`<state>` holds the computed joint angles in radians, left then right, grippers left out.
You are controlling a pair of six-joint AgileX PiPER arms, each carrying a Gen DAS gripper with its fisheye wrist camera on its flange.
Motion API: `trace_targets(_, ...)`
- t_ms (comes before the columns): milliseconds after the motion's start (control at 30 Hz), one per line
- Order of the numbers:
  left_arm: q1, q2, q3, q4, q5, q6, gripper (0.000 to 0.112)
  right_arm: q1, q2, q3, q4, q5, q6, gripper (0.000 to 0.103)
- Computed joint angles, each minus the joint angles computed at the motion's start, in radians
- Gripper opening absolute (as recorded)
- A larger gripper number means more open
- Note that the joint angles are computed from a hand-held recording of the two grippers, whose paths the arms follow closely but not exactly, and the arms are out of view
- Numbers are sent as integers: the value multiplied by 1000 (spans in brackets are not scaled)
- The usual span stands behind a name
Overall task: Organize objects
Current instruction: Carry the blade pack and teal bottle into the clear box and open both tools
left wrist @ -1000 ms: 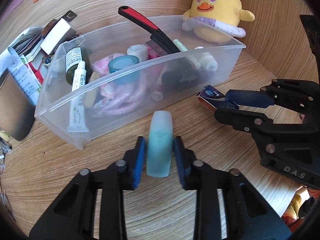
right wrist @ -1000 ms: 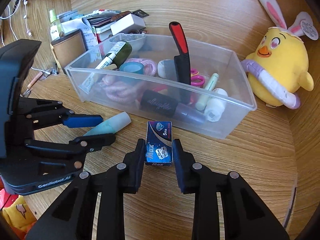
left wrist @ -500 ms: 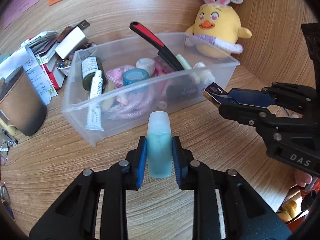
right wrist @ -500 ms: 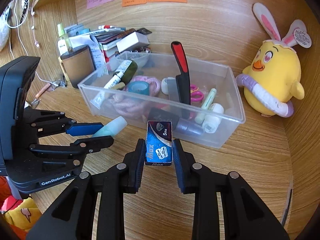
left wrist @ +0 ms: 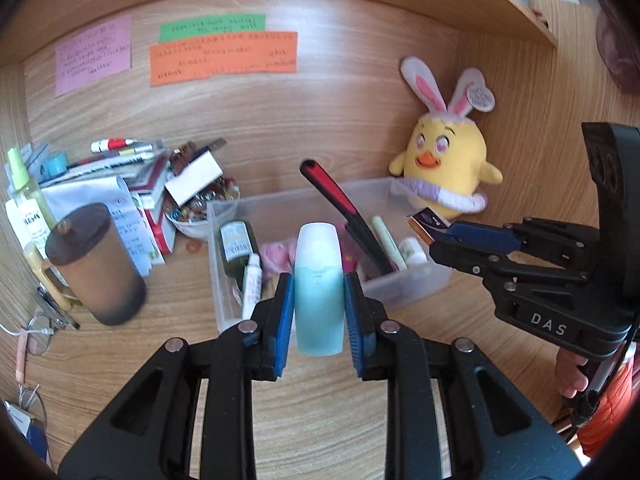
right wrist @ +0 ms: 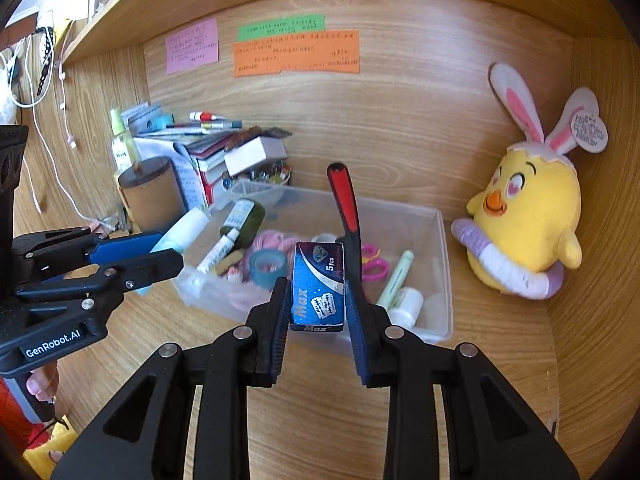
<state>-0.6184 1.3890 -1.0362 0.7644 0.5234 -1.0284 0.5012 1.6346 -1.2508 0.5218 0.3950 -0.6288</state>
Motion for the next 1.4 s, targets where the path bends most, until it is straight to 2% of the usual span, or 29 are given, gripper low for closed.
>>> trace_targets(100,18,17,-23,46,10,-35,24,5,22,-46,-14,3,19,25)
trace_targets(200,56,49,-54,-9,-7,12,24,8,59,-100,-18,14,32,25)
trace_targets(300,89,97,-90,-53,-13,52,24,22,109,-160,-106,24,120,25)
trace_targets(500,150,190,-149,-214,-29,190,24,3,257,-324,-123,153,176,25)
trace_targets(767,194,275,-196,-426,-44,379,25,0,353,-421,-133,253,192,25)
trace_targets(867,183,259,-181,-410,-59,368,25,12,363,-429,-154,273,187,25)
trace_targets(967,167,238,-170,-353,-59,317,25,15,340,-403,-153,254,169,26)
trace_targets(1200,125,153,-104,-165,-53,135,26,-21,233,-311,-35,218,63,29)
trace_targets(1300,107,109,-61,-87,-56,41,34,-36,184,-258,37,202,-14,40)
trace_targets(1367,92,81,-30,-28,-61,-35,48,-33,142,-205,58,162,-46,47)
trace_targets(1400,86,67,-15,2,-59,-68,51,-32,120,-175,73,141,-64,52)
